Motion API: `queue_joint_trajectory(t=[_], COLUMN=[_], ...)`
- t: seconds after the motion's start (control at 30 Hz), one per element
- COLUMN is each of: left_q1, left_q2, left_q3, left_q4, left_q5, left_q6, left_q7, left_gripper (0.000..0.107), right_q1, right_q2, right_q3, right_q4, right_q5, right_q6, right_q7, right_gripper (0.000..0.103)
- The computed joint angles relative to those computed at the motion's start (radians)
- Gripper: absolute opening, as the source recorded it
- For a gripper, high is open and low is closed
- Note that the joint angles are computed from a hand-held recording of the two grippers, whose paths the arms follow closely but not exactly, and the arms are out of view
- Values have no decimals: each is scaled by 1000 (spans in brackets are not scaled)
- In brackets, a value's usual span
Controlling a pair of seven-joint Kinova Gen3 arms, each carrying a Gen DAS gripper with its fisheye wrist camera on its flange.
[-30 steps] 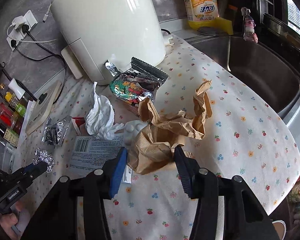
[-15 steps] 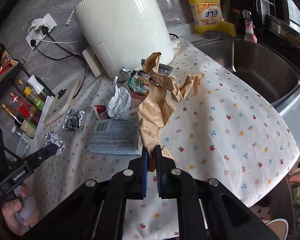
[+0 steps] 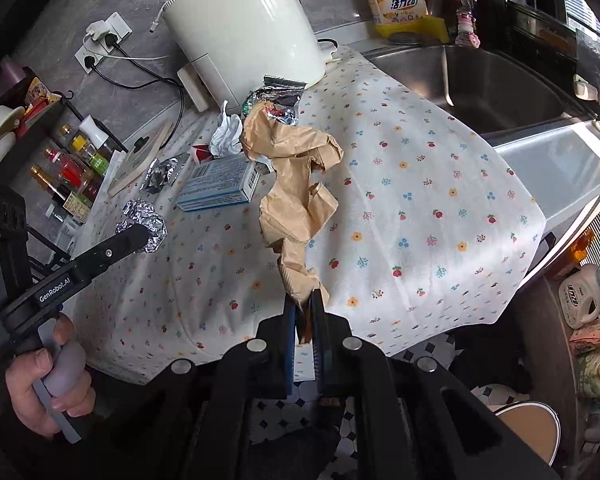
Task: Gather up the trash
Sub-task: 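Carry both items to the white bin while the right gripper opens to drop the paper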
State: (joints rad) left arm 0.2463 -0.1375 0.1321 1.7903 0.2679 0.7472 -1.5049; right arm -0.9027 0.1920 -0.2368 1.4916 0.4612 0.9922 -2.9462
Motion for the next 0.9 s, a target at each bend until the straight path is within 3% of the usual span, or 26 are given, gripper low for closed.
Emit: queue_joint_trajectory(t=[0.4,0.63,0.9], left_q1=[42,122,251], left_q2=[-48,13,115], left_q3=[95,147,197], left_q4=[11,-42,-100], left_q5=[-138,-169,-199], left_q6=[42,42,27], left_q7=[185,200,223], left_gripper=[37,37,37], right_q1=[-8,11,38], right_q2=[-121,-220,-337], right_q3=[-64,-160,-303], right_q4=[154,253,366], right_q5=[62,93,35], right_q6=[-23,96,257], right_q7=[-166,-356,-588], right_gripper=[8,8,8])
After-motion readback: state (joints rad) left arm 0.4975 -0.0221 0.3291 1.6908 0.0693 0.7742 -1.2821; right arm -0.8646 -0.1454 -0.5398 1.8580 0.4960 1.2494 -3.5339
